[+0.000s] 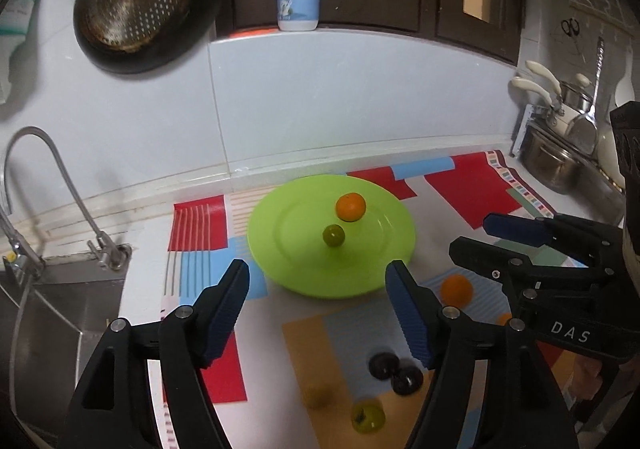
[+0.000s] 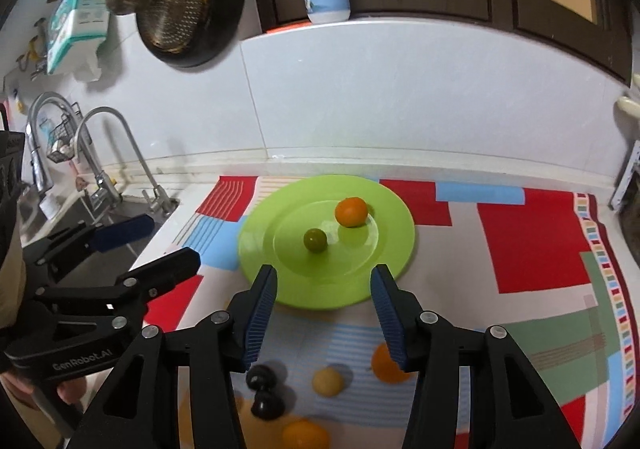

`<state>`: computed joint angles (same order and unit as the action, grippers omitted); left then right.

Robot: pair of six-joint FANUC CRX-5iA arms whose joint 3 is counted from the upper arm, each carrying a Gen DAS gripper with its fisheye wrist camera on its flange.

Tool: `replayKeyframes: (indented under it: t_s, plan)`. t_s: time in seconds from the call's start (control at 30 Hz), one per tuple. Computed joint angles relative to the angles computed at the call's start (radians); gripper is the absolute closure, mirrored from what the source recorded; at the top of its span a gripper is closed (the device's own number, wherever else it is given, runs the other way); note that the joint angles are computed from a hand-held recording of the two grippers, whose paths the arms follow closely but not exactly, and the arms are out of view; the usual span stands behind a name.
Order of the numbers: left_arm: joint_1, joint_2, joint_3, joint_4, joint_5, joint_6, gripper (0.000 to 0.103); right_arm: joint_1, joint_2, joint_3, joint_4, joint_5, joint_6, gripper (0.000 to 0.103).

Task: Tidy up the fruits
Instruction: 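Open both tools to release the lime and orange onto the plate, then grasp another green lime with the left tool while the right tool grasps an orange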

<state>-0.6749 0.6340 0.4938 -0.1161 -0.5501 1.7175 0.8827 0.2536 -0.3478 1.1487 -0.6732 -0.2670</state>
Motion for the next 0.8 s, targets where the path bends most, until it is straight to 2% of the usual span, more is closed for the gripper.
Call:
replayKeyframes:
  t_s: [0.53, 0.8]
  plan:
    - [-0.045, -0.115, -0.157, -0.125, 0.032, 0.095, 0.03, 0.113, -0.05, -0.037, -0.118, -0.056, 0.098, 0.053]
    - [-0.045, -0.12, -0.204, -0.075, 0.034, 0.041, 0.03, 0.134, -0.053, -0.037, -0.178, -0.06, 0.151, 0.053]
